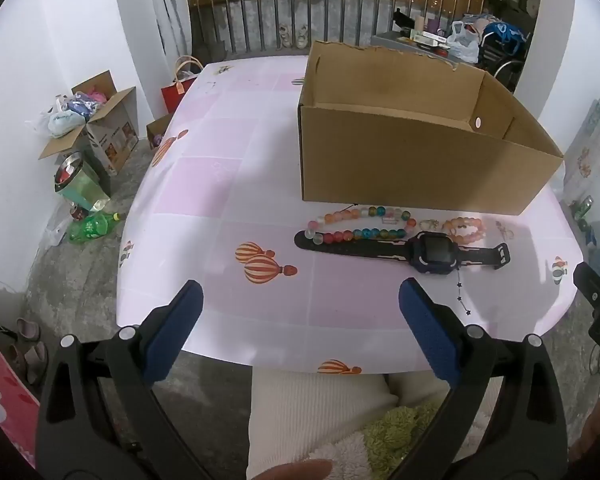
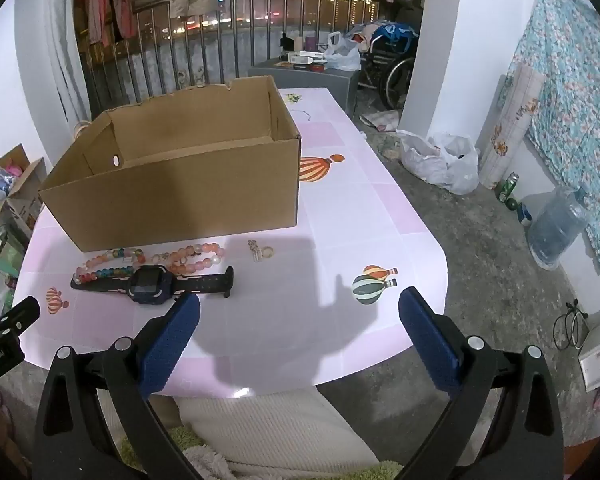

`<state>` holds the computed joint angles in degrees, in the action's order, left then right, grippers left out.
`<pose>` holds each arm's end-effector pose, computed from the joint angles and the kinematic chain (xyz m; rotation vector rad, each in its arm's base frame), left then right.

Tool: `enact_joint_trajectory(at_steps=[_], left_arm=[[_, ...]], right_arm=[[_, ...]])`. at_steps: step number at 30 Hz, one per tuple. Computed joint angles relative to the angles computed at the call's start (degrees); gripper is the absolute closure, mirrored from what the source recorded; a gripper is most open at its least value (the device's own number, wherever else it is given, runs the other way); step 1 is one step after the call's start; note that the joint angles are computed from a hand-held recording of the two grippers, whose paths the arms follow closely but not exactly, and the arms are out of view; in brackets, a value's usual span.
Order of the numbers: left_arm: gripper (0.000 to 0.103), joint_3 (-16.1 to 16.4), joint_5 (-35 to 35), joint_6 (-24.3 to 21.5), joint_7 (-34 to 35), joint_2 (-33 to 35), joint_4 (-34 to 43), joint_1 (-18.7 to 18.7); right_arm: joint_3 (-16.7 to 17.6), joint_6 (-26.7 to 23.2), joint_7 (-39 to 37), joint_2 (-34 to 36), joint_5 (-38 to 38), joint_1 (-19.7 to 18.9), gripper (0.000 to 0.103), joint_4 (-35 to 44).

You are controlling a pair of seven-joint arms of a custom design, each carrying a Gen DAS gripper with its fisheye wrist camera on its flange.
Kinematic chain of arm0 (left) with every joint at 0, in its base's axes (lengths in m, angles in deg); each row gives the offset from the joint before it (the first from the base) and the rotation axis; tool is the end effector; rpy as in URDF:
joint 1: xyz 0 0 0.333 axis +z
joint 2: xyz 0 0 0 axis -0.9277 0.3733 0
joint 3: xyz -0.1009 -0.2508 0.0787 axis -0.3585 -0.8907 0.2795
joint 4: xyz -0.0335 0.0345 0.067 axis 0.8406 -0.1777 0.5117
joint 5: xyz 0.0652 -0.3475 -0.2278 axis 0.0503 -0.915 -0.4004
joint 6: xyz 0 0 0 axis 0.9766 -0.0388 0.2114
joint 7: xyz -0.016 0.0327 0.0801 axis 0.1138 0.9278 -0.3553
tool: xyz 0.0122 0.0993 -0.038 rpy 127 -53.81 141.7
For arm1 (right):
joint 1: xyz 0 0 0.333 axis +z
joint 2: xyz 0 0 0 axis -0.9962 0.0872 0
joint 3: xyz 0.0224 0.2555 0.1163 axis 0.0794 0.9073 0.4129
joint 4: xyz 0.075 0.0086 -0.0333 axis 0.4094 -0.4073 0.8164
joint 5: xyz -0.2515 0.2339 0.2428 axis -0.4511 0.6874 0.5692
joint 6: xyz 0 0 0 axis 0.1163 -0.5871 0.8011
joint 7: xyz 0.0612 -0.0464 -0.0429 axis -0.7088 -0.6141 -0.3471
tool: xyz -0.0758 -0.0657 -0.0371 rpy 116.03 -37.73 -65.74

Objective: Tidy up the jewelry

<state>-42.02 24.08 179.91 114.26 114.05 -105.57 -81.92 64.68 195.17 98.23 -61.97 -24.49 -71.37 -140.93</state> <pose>0.7493 -0.2747 0.4791 -1.3939 2.3190 -0.7340 0.6167 0.1299 0.4720 -1.0459 2.5318 -0.9747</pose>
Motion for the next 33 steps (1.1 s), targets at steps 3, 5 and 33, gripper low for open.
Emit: enact_joint_trajectory(at_steps=[3,5,33], left_arm=[[0.008,0.0,0.0,-0.2,0.0,0.1,0.3,0.0],[0.008,0.0,0.0,-0.2,0.0,0.2,0.4,-0.1],[0.008,-0.1,-0.2,0.8,0.2,-0.3,-0.6,0.1]], right_arm=[[0.0,-0.1,0.0,0.0,0.0,0.0,0.006,0.1],[0.0,-0.1,0.0,0.1,0.0,0.0,0.006,0.2],[0.0,-0.2,-0.1,0.1,0.0,0.1,0.006,0.4]])
